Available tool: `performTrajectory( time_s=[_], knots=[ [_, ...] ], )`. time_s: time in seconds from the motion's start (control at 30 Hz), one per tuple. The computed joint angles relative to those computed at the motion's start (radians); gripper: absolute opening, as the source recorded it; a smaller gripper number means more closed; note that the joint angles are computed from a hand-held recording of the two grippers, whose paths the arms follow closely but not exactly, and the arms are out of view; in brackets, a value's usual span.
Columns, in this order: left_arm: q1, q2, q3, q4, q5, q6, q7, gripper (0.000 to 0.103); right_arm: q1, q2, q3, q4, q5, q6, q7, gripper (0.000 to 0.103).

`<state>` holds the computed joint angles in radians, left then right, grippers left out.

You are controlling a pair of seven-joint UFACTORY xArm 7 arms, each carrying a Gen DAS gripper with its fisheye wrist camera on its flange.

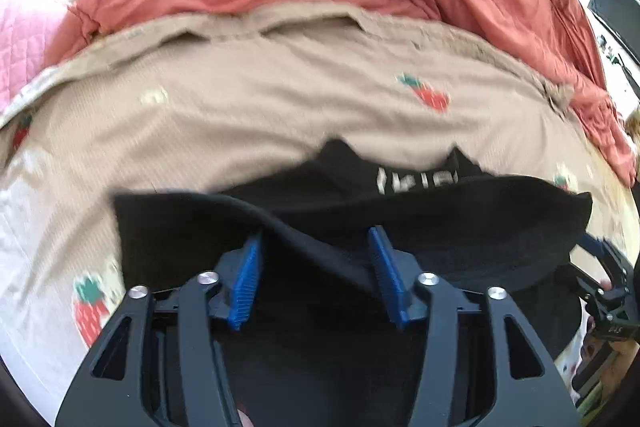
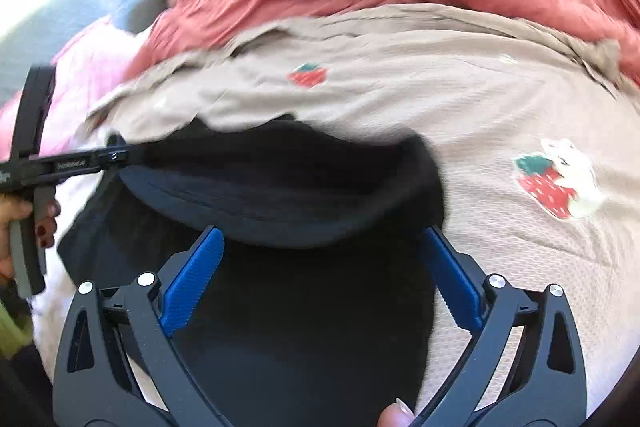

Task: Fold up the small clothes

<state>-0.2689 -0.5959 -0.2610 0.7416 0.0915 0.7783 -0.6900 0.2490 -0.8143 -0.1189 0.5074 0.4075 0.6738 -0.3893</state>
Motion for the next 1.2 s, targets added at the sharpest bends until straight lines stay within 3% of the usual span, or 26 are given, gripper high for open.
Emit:
performTrajectory(
  time_s=[0.1,0.5,0.57,0.63,0.7,0.77,0.97,1.1,1.2],
  knots=[
    [0.020,-0.016,0.008,-0.003,0.001,0.003,-0.025,0.057,-0.002,0.011,-0.020,0.006,0.024,-0.011,0.013,0.093],
    [0.023,-0.284,-0.002,-0.168,-0.020,0.067,-0.099,0.057,0.016,-0.012,0.030,-0.016,-0.043,-0.038,-0.017,0.093],
    [0.034,-0.270,-0.004,-0.162,-0.013,0.109,-0.088,0.064,-0.016,0.009,0.067,-0.010,-0.090,-0.013,0.014,0.093],
    [0.067,-0.244,-0.021,-0.149,0.014,0.175,-0.097,0.067,-0.101,0.044,0.139,-0.004,-0.190,0.021,0.101,0.093],
    [0.073,-0.230,-0.014,-0.159,0.016,0.215,-0.103,0.069,-0.095,0.072,0.085,0.006,-0.160,0.057,0.129,0.093],
    [0.063,-0.268,0.013,-0.195,-0.007,0.199,-0.115,0.069,-0.090,0.079,0.044,0.022,-0.112,0.075,0.155,0.093],
    [0.084,-0.266,0.021,-0.182,0.029,0.161,-0.081,0.068,-0.061,0.033,-0.016,0.009,-0.045,-0.049,0.114,0.093],
    [0.110,-0.213,0.045,-0.169,0.024,0.132,-0.069,0.068,-0.067,0.088,-0.022,0.029,-0.047,-0.062,0.100,0.079],
    [0.118,-0.186,0.064,-0.170,0.014,0.096,-0.057,0.067,-0.059,0.139,-0.025,0.034,-0.028,-0.077,0.090,0.076]
  ],
)
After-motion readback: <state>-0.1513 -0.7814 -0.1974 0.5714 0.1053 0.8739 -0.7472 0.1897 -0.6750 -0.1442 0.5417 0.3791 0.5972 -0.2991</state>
